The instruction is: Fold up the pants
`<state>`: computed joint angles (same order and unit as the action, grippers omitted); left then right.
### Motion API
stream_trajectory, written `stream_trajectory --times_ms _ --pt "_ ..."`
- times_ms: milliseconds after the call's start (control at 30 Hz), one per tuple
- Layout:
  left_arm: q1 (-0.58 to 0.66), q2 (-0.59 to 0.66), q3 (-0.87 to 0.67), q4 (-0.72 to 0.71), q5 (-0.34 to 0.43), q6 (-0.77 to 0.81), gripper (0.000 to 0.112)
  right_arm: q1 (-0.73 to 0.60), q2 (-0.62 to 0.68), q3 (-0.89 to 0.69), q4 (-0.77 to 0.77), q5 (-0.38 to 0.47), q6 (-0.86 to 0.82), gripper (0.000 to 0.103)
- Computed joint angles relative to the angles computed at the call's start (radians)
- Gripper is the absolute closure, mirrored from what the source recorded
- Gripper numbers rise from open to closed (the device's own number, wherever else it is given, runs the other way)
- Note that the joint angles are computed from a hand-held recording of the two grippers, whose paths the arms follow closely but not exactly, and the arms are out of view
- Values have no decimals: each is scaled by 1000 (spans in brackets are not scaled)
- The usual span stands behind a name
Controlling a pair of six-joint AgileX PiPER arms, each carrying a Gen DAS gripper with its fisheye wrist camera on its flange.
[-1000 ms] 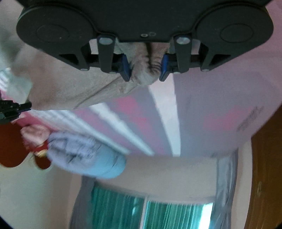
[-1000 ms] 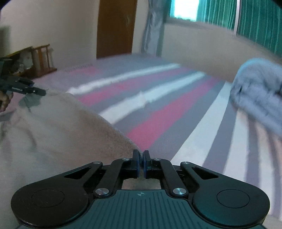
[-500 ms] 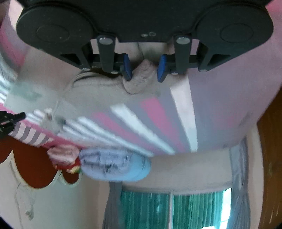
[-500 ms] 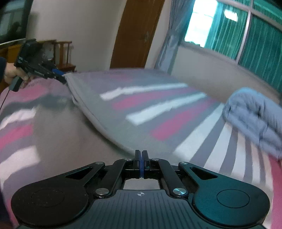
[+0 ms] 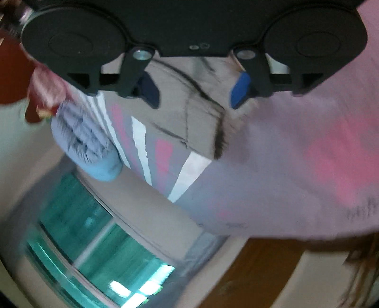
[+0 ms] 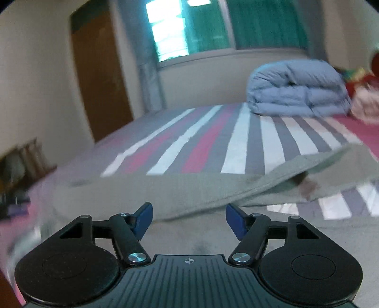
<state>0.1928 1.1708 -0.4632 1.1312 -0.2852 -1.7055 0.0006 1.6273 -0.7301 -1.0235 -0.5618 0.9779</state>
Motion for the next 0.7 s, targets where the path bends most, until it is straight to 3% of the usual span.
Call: stream_trajectory --times_ms 100,200,333,400,600,700 --pt "-25 124 -53 -25 -38 -79 67 1 38 -36 45 -17 105 35" --pt "-1 237 -101 -22 -118 -130 67 -49 93 -82 -41 -63 315 35" --pt "-9 350 -155 -54 -114 -142 68 -134 210 -170 -155 -135 567 36" --pt "10 389 -136 -175 -188 -71 68 -159 272 -224 -191 -154 653 42" --pt "33 459 -105 -359 -311 7 68 -173 461 -457 -282 -161 876 53" --pt "24 456 -110 -397 -296 -9 72 -171 524 -586 -389 -120 1000 74"
